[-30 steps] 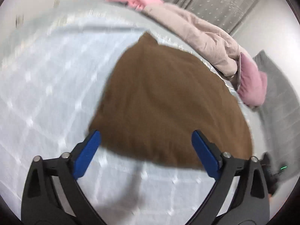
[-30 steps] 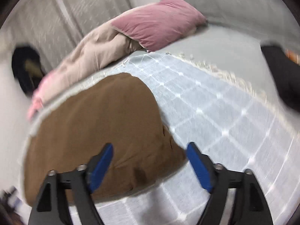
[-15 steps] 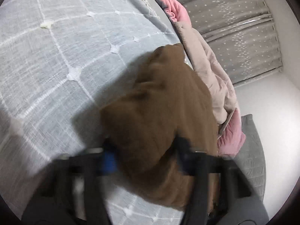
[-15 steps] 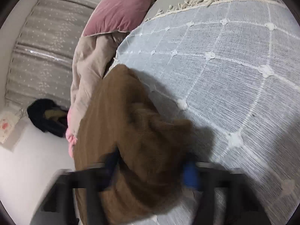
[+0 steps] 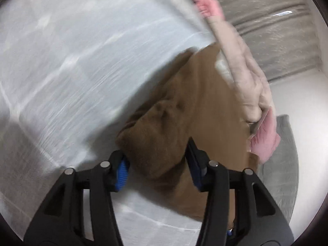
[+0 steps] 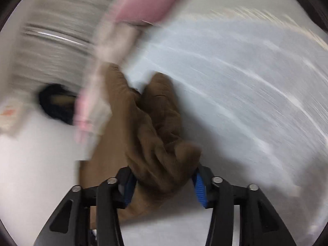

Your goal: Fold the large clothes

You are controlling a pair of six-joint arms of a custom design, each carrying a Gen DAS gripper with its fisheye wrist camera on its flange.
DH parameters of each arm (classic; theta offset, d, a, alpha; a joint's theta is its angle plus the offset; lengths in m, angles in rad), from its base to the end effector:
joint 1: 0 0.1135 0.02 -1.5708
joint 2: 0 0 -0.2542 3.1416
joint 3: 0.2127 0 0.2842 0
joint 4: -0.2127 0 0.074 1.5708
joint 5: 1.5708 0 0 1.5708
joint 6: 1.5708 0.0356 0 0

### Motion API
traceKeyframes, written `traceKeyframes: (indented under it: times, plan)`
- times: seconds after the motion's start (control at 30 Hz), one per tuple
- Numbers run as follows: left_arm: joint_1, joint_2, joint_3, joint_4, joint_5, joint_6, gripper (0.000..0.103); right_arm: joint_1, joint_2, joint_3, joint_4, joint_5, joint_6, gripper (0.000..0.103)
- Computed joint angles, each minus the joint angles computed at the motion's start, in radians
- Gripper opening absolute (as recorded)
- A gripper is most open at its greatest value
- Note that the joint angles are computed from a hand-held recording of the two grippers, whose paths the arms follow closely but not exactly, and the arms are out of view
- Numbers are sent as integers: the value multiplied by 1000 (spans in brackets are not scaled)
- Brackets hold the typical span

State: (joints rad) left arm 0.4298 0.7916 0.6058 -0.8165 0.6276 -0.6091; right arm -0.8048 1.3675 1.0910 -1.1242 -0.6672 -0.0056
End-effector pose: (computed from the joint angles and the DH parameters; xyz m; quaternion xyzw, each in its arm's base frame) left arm 0.1731 0.0563 0.2154 -0.3781 0.8355 -0.3190 0.2391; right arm 0.2027 -0.1790 0.2439 0.3407 0.8781 0.2682 0.2024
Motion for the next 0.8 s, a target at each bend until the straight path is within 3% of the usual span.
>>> traceKeyframes:
  times: [0.07,0.13,0.23,0.3,0.43,0.53,0.63,0.8]
  plan:
    - [56,-27,-38,33,88,-19,56,-46,60,-7,5,-93,-19,57]
    - [61,-37,-28,25,97,-13,62,-51,16,1,16,-77,1,57]
    - [40,-52,-44,50,85,-50,66,17,-179,-48,147,106,75,57]
    - [78,-75,-78,39,126,-37,66,92,-279,-66,236,237,97,57]
    - [-35,-85,-112,213,21,-226,68,177,-444,-120,263,278,61,57]
    - [-95,-87,-130,293,-66,-292,68,328,-490,-149,298,320,114,57]
    - [-178,-74,-118,321,-176,-331,64,483,-524,-173,310,393,144,57]
    - [-172,-39,-107,329,-175,-339,51,748,-522,-182,310,544,215,57]
